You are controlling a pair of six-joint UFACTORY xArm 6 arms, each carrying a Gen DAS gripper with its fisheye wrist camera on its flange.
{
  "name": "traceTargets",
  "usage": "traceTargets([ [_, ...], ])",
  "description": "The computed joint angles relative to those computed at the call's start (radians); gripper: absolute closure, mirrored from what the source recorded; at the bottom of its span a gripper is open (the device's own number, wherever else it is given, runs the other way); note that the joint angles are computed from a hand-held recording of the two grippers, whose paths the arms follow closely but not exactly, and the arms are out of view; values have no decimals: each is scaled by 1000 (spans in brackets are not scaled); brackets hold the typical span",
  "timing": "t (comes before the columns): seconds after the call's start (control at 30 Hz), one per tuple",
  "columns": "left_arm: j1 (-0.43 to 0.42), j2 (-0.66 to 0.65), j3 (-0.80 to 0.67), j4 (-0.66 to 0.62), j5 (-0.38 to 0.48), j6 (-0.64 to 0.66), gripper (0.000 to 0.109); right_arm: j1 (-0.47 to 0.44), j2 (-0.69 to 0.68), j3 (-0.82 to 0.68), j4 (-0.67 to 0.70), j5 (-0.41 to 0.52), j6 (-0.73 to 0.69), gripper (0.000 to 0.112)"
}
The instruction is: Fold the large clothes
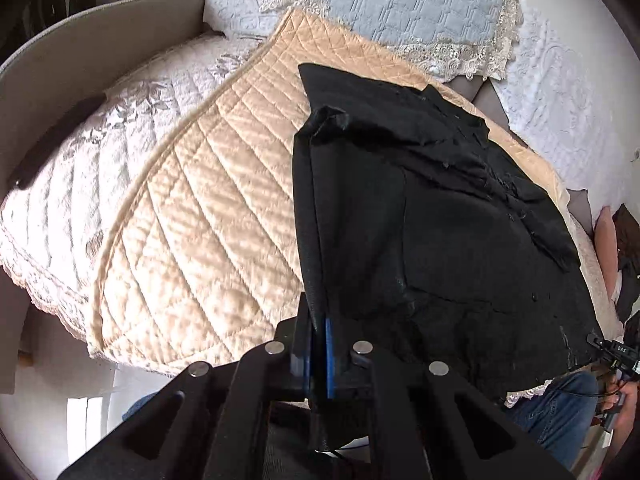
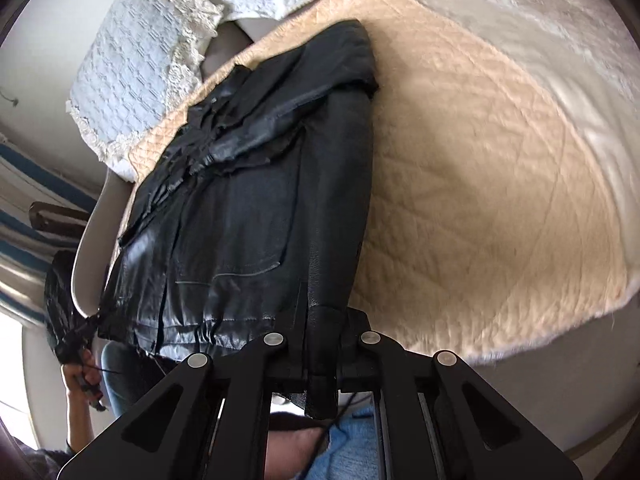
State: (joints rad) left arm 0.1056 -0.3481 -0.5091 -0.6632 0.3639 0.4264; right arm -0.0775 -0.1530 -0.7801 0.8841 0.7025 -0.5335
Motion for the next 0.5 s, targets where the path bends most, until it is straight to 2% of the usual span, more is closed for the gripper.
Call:
traceTargets([
  [0.13,12,-33,6,-125,24,87,104,-22,9,-11,59,31,-24,104],
  [0.3,54,-58,-55,-289,122,203,104,-44,-7,-44,185,93,-114,104],
  [0.5,57,64,-257,-505,168,319,104,-47,61,-216,339,135,-174,104],
])
